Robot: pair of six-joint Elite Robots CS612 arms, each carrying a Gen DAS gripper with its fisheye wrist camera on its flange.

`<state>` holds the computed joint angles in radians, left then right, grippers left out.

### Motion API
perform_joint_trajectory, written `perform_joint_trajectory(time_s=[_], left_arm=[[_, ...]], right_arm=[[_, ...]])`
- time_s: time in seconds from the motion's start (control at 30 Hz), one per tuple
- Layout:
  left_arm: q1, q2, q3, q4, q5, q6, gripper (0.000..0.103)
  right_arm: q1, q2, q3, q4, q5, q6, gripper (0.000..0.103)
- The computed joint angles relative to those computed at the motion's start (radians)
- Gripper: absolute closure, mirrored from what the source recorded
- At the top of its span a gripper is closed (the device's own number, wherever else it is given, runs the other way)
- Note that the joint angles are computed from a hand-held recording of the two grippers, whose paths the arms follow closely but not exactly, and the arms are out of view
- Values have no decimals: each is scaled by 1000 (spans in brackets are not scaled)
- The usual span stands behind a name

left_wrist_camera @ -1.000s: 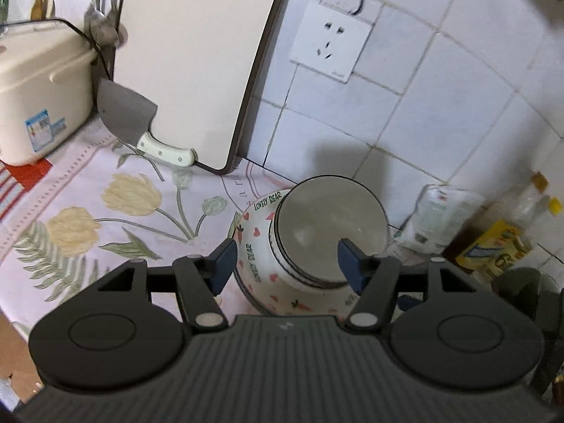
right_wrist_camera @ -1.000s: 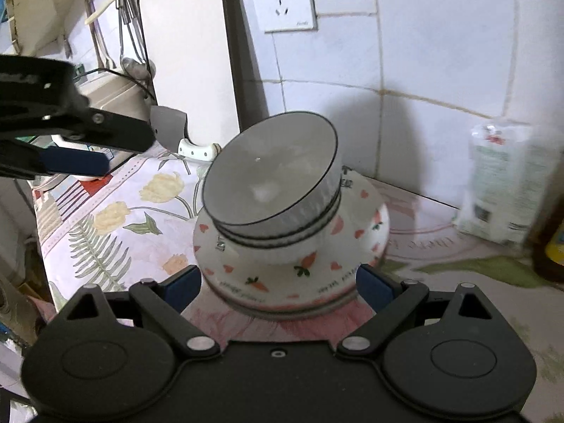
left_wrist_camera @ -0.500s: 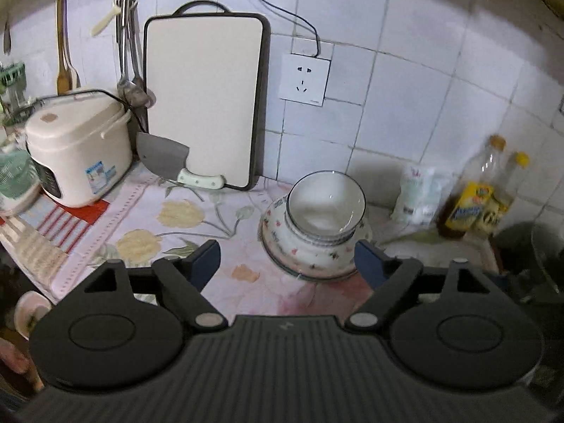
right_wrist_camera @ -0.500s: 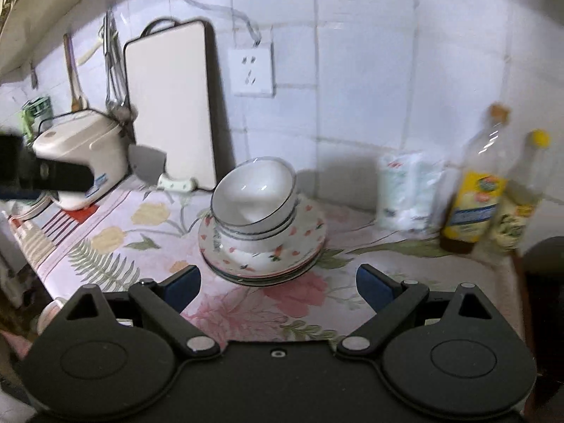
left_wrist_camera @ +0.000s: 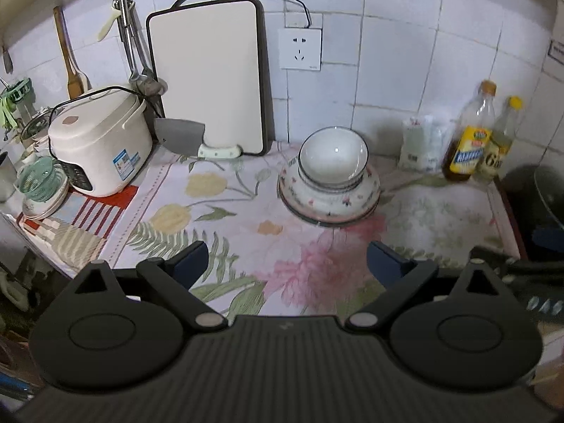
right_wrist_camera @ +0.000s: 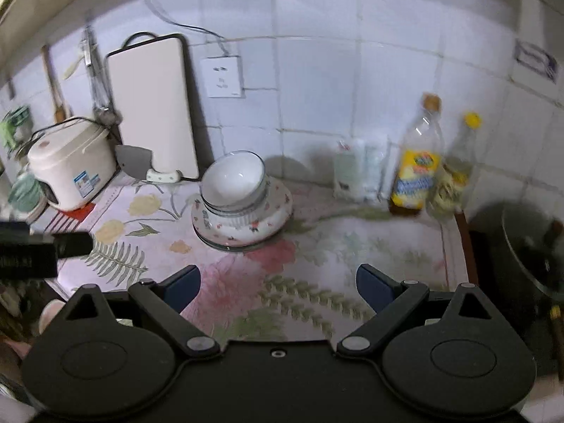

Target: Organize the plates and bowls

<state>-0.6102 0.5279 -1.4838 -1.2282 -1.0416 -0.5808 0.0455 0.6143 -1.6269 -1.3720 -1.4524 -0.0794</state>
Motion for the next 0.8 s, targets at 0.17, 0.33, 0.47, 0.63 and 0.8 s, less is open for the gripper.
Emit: perform_joint_trajectory(time_s=[0.17, 0.33, 0.47, 0.63, 0.8], left_arm=[[-14, -10, -25, 67, 12, 3, 6], [-28, -25, -44, 122, 27, -17, 6], [-38, -34, -64, 157, 39, -32, 6], [-46, -39, -80, 192, 37, -39, 6], [-50, -34, -91, 209, 19, -33, 6]], right_arm=[[1, 0, -52, 39, -55, 39, 6], [4, -8, -91, 85, -90, 45, 6], [3, -15, -119, 122, -86, 62, 6], [9, -11, -146, 117, -109, 70, 6], [22, -4, -168, 123, -144, 64, 6]])
